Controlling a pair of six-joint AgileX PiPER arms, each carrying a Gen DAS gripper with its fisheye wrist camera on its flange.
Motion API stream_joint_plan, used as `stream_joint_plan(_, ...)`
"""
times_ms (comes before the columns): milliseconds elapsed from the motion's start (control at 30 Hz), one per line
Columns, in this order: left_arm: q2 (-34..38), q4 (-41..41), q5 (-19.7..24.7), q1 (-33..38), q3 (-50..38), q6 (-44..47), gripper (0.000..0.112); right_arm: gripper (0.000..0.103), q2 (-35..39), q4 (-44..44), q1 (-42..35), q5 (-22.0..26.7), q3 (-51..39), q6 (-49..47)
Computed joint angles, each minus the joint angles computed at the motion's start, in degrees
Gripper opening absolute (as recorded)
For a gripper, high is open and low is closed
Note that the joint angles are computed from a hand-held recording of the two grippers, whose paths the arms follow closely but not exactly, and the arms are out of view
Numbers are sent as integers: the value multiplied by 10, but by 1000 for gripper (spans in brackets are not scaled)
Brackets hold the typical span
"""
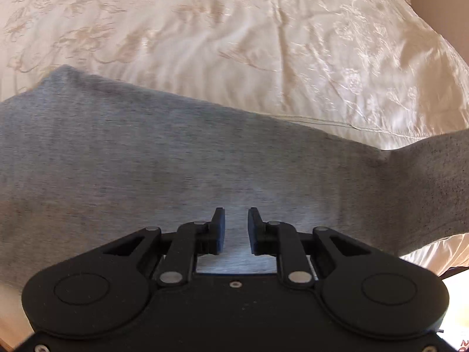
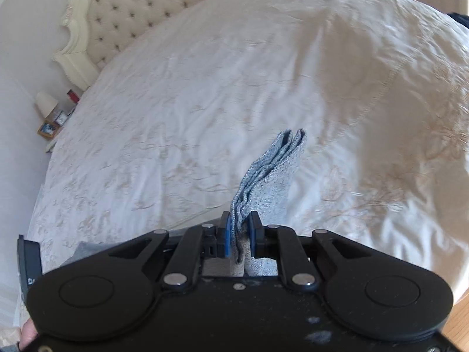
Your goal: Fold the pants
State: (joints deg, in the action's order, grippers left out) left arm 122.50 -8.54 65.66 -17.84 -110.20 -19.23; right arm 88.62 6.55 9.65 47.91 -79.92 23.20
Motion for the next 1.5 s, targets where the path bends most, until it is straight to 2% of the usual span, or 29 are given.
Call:
stream_joint_plan(133,-61,9,-28,77,97,52,25,14,52,-47,156,-13,-71,97)
stream_joint_plan(300,-90,29,-37,150,157,83,25,14,210,-31,292,-44,-169,145)
stream_joint_plan(433,-114,28,-40,196,194,123,25,13,342,-38,358,0,-282,154)
stream_joint_plan(500,-115,21,-37,209,195,140,25,14,373,-58,380,20,-313,159)
stream_joint_plan(533,-114,17,-37,213,193,148,25,14,376,-66,386,20,-316,164)
stream_joint_plan(600,-115,11,-37,212,190,155,25,2,361,-45,387,-12,-295,165)
stream_joint_plan(667,-104,7,-32,205,171,156,25,2,360,-54,395,-17,-306,168)
stream_joint_plan(733,-94,1,-26,196,150,153,25,6,381,-69,401,18,-353,158)
stream_joint_plan(767,-88,-6,-21,193,137,154,25,11,391,-65,398,36,-374,156)
stream_joint_plan(800,-82,-13,-17,187,124,153,25,12,391,-69,396,38,-378,169)
stream_joint_plan(867,-73,-24,-11,170,100,152,25,12,362,-95,392,19,-342,211)
stream_joint_plan(900,-66,-27,-10,159,88,152,25,16,342,-110,388,10,-314,230)
stream_joint_plan(1000,-42,-34,-4,123,52,149,25,21,283,-173,368,11,-237,290)
stream_joint_plan(1133,-4,-26,-4,74,22,135,25,22,210,-221,327,13,-137,316)
stream_joint_plan(1233,32,6,9,52,20,96,26,23,176,-235,295,23,-89,304)
stream_joint_plan(1333,13,19,-42,49,80,69,26,24,157,-236,257,20,-54,285)
stream_joint_plan(1433,-2,32,-55,42,101,56,26,28,157,-204,218,5,-39,238)
stream_joint_plan(1500,-6,44,-60,36,109,50,26,29,182,-161,191,-6,-55,188)
